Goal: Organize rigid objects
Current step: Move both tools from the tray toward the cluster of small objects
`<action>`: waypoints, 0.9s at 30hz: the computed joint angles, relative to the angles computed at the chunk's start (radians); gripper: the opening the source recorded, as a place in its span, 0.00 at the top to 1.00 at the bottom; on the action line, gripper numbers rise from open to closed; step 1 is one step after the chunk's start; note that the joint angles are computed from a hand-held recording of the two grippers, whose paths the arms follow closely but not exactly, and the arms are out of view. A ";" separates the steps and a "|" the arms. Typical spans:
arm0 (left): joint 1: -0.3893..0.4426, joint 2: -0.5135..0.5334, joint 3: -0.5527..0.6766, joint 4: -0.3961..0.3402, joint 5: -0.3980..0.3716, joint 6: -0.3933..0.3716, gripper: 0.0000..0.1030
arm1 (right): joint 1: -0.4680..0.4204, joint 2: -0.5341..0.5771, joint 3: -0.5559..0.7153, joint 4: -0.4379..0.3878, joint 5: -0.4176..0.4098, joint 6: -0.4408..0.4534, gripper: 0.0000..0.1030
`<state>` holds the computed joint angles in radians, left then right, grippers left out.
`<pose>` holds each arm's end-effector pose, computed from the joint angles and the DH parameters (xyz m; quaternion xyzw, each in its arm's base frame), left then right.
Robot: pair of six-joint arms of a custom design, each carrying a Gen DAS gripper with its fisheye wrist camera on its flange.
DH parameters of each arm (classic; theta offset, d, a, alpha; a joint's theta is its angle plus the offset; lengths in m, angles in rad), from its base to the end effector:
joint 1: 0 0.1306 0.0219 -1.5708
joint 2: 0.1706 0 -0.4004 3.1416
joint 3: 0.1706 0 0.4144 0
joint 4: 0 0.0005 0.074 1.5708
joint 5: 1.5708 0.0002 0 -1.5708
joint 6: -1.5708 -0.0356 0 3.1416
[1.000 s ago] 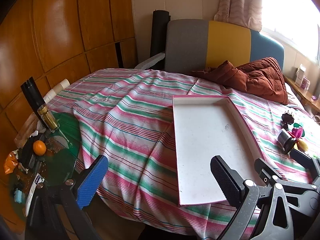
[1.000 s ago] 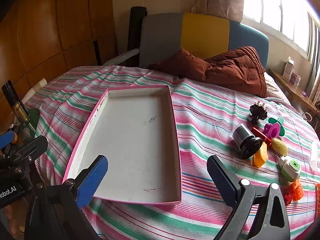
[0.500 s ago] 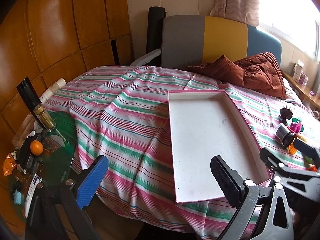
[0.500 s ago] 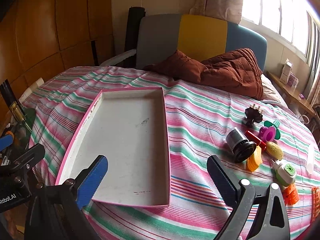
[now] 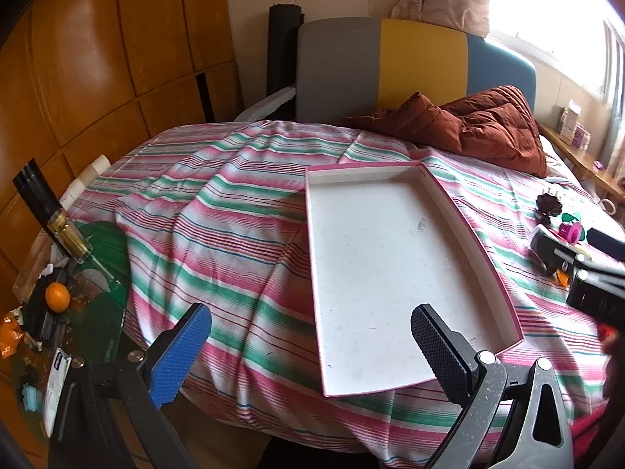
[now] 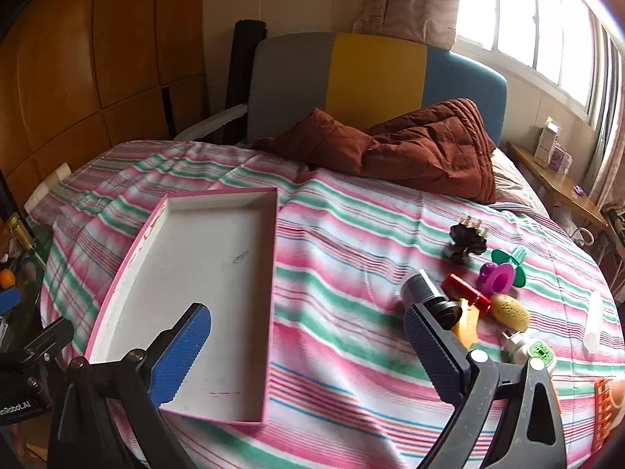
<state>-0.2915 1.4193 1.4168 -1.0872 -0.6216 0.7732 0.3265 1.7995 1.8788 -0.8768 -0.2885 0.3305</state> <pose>0.4765 -0.1218 0.4385 -0.2913 0.8806 0.1408 0.3462 0.6278 0.2227 0.4548 -0.3470 0.8501 0.1324 0.3734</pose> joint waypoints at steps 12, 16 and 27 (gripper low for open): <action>0.008 0.024 0.017 0.051 0.099 -0.060 0.00 | -0.109 0.167 0.255 -0.077 0.046 -0.056 0.02; 0.015 0.042 0.028 0.066 0.173 -0.074 0.00 | -0.152 0.240 0.349 -0.091 0.061 -0.097 0.02; -0.017 0.197 0.219 0.102 0.277 -0.273 0.01 | -0.252 0.407 0.619 -0.245 -0.047 -0.447 0.01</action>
